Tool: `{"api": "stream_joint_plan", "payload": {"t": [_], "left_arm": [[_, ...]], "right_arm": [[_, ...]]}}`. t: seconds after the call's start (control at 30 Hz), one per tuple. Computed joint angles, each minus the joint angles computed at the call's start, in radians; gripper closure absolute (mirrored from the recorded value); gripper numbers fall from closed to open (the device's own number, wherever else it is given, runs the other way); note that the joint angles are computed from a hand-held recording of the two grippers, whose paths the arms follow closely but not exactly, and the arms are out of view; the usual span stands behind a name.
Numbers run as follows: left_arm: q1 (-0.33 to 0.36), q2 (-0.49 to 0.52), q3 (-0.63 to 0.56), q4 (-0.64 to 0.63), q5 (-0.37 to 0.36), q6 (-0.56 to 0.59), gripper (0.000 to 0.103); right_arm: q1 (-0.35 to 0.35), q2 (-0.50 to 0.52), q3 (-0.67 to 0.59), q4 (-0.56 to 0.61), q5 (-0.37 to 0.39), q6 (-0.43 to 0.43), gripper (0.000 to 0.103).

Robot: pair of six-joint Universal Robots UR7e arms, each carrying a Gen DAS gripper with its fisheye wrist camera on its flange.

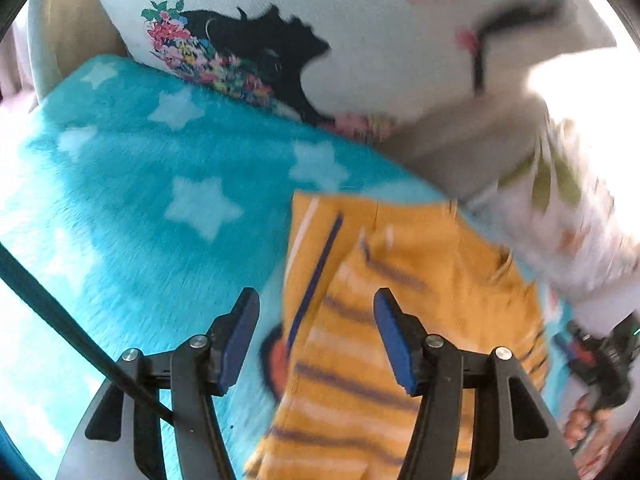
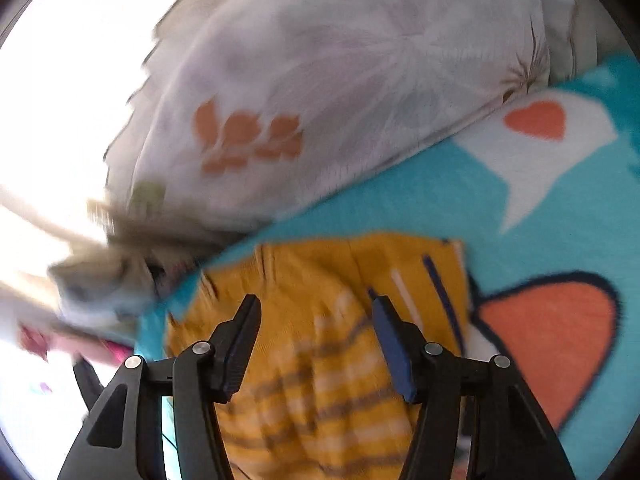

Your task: Fold small clothes

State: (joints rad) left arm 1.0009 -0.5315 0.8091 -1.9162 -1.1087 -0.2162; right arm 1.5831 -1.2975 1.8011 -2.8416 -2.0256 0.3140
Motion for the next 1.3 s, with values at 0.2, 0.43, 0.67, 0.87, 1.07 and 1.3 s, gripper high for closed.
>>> {"api": "stream_joint_plan", "payload": {"t": [0.2, 0.43, 0.67, 0.87, 1.07, 1.3], "left_arm": [[-0.024, -0.138, 0.273, -0.058, 0.058, 0.067, 0.039], [-0.065, -0.176, 0.372, -0.005, 0.28, 0.08, 0.056], [-0.094, -0.293, 0.478, -0.033, 0.275, -0.059, 0.055], [-0.162, -0.433, 0.648, -0.104, 0.326, -0.136, 0.046], [-0.206, -0.52, 0.777, -0.225, 0.387, -0.137, 0.041], [-0.183, -0.514, 0.808, -0.482, 0.352, 0.072, 0.013]], "right_arm": [[0.088, -0.011, 0.098, 0.11, -0.194, -0.051, 0.04], [0.043, -0.114, 0.226, 0.136, -0.269, -0.006, 0.053], [0.117, -0.148, 0.256, 0.087, -0.392, -0.052, 0.053], [0.198, -0.093, 0.247, -0.156, -0.386, -0.139, 0.053], [0.296, 0.068, 0.182, -0.399, -0.388, -0.379, 0.045], [0.319, 0.247, -0.076, -0.064, -0.327, -0.335, 0.061]]}}
